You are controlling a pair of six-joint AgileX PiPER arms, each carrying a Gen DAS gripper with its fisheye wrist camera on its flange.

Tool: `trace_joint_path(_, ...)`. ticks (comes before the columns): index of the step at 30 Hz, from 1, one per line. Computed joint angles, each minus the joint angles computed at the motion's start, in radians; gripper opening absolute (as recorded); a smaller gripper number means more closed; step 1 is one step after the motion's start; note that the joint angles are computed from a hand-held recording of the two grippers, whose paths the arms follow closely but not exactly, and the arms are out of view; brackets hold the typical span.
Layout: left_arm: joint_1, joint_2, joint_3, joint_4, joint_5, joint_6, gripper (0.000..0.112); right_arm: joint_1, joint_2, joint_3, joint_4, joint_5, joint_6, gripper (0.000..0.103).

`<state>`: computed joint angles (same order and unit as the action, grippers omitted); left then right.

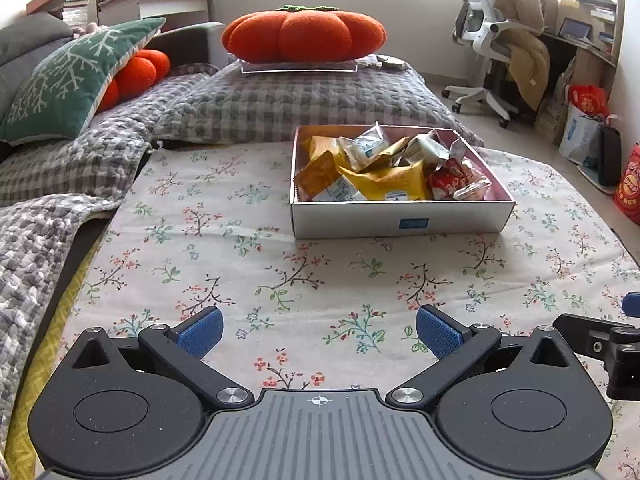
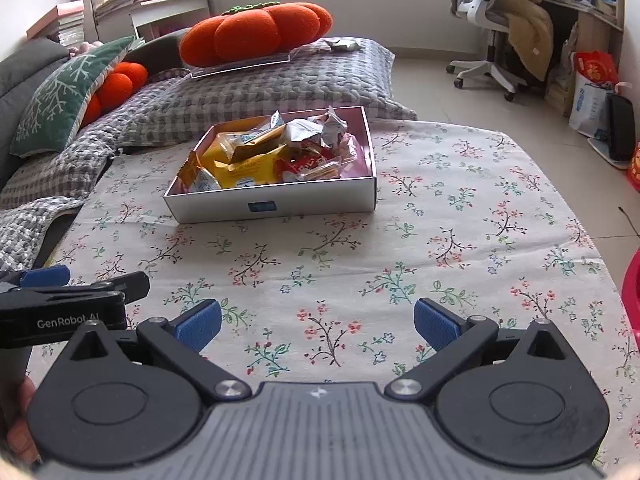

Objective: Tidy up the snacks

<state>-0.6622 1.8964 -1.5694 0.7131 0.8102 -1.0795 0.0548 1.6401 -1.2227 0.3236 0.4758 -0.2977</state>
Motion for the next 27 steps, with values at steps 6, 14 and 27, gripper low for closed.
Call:
trace_joint_path(6,-0.012,0.011,-0.016,0.026,0.030,-0.010,0.103,0.020,0.000,-0.004,-0.117,-0.013,0.097,0.103)
trace_joint_path(14,-0.012,0.020,-0.028,0.007,0.033,0.000,0.103,0.028,0.007,-0.012,-0.180,-0.012,0.146,0.103)
trace_joint_path(27,-0.004,0.014,-0.018,-0.018,0.011,0.008,0.103,0.031,0.010,-0.018,-0.177,-0.005,0.140,0.103)
